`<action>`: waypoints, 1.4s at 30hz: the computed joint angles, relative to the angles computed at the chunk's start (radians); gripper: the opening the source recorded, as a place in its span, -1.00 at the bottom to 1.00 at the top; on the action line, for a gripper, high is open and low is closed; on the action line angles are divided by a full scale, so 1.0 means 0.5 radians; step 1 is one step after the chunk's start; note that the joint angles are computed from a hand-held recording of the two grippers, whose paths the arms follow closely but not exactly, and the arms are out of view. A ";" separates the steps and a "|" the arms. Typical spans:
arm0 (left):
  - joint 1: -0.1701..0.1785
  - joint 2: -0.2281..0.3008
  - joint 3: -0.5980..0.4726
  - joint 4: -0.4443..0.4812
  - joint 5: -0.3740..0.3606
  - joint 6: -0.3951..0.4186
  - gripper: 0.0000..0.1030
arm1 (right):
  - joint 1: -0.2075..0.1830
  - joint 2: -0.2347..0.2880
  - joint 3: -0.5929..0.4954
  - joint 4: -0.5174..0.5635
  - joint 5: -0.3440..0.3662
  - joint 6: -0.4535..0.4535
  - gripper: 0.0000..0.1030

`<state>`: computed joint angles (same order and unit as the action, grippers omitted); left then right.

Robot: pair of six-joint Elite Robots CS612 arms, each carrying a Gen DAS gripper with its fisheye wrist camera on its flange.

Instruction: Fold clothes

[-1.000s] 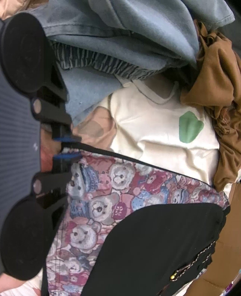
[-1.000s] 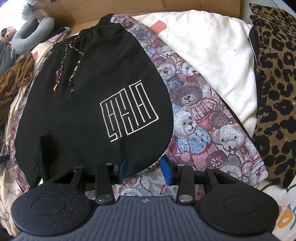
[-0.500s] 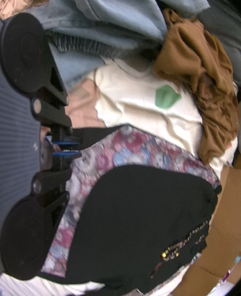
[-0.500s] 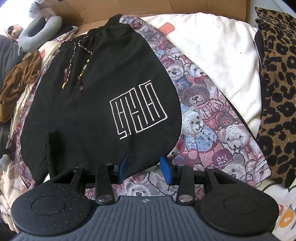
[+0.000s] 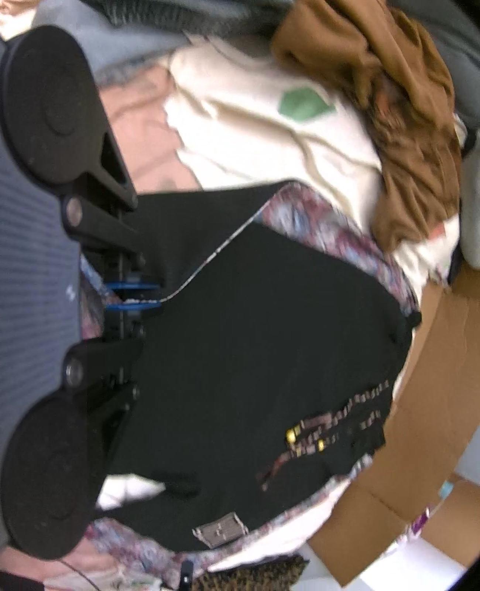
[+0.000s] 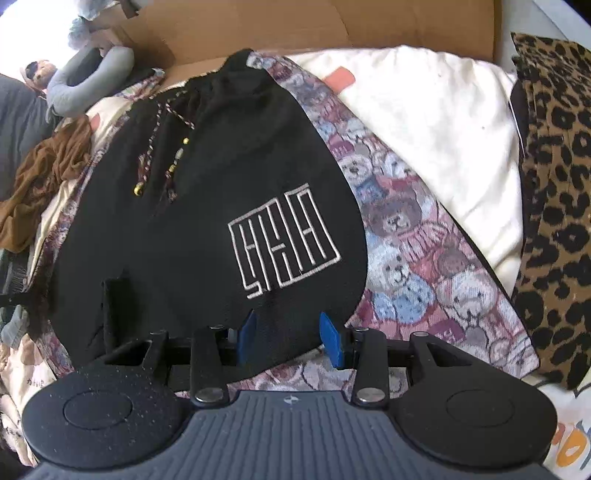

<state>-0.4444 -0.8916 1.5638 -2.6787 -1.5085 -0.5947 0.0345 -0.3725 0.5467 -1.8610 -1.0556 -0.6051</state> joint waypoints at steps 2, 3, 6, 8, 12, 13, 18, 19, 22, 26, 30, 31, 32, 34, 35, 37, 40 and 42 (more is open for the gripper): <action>-0.004 0.023 -0.045 -0.009 -0.048 0.026 -0.85 | -0.003 0.005 -0.016 0.019 0.044 -0.023 -0.12; -0.006 0.035 -0.068 -0.013 -0.074 0.032 -0.85 | -0.003 0.004 -0.015 0.019 0.062 -0.036 -0.11; -0.012 0.072 -0.136 -0.030 -0.109 0.056 -0.85 | -0.002 -0.006 0.000 0.011 0.109 -0.073 -0.10; -0.019 0.091 -0.172 -0.042 -0.126 0.074 -0.85 | -0.001 -0.012 0.011 0.006 0.139 -0.097 -0.01; -0.035 0.117 -0.229 -0.053 -0.176 0.101 -0.85 | -0.002 -0.016 0.017 0.005 0.209 -0.136 0.47; -0.040 0.123 -0.244 -0.049 -0.186 0.103 -0.85 | -0.002 -0.016 0.017 0.002 0.214 -0.135 0.54; -0.057 0.160 -0.339 0.017 -0.218 0.109 -0.85 | 0.002 -0.031 0.069 -0.084 0.260 -0.085 0.57; -0.061 0.163 -0.354 0.028 -0.208 0.130 -0.85 | 0.002 -0.038 0.088 -0.112 0.269 -0.084 0.57; -0.064 0.190 -0.420 0.053 -0.232 0.163 -0.85 | 0.006 -0.063 0.146 -0.193 0.274 -0.123 0.58; -0.069 0.229 -0.494 0.063 -0.288 0.169 -0.85 | 0.001 -0.052 0.106 -0.092 0.338 -0.169 0.57; -0.080 0.273 -0.557 0.063 -0.385 0.196 -0.85 | 0.002 -0.049 0.082 0.010 0.386 -0.268 0.57; -0.083 0.281 -0.563 0.054 -0.407 0.192 -0.85 | 0.003 -0.050 0.080 0.027 0.391 -0.294 0.57; -0.086 0.289 -0.567 0.044 -0.433 0.187 -0.85 | 0.004 -0.050 0.077 0.040 0.391 -0.312 0.58; -0.093 0.301 -0.572 0.044 -0.464 0.191 -0.85 | 0.006 -0.046 0.063 0.074 0.393 -0.344 0.57; -0.096 0.305 -0.572 0.043 -0.476 0.192 -0.85 | 0.007 -0.042 0.053 0.095 0.398 -0.360 0.57; -0.098 0.314 -0.572 0.021 -0.497 0.155 -0.85 | 0.009 -0.042 0.051 0.103 0.409 -0.379 0.57; -0.102 0.329 -0.574 -0.028 -0.522 0.089 -0.86 | 0.011 -0.046 0.055 0.102 0.443 -0.390 0.57; -0.104 0.340 -0.586 -0.054 -0.558 0.065 -0.86 | 0.013 -0.051 0.062 0.108 0.476 -0.399 0.57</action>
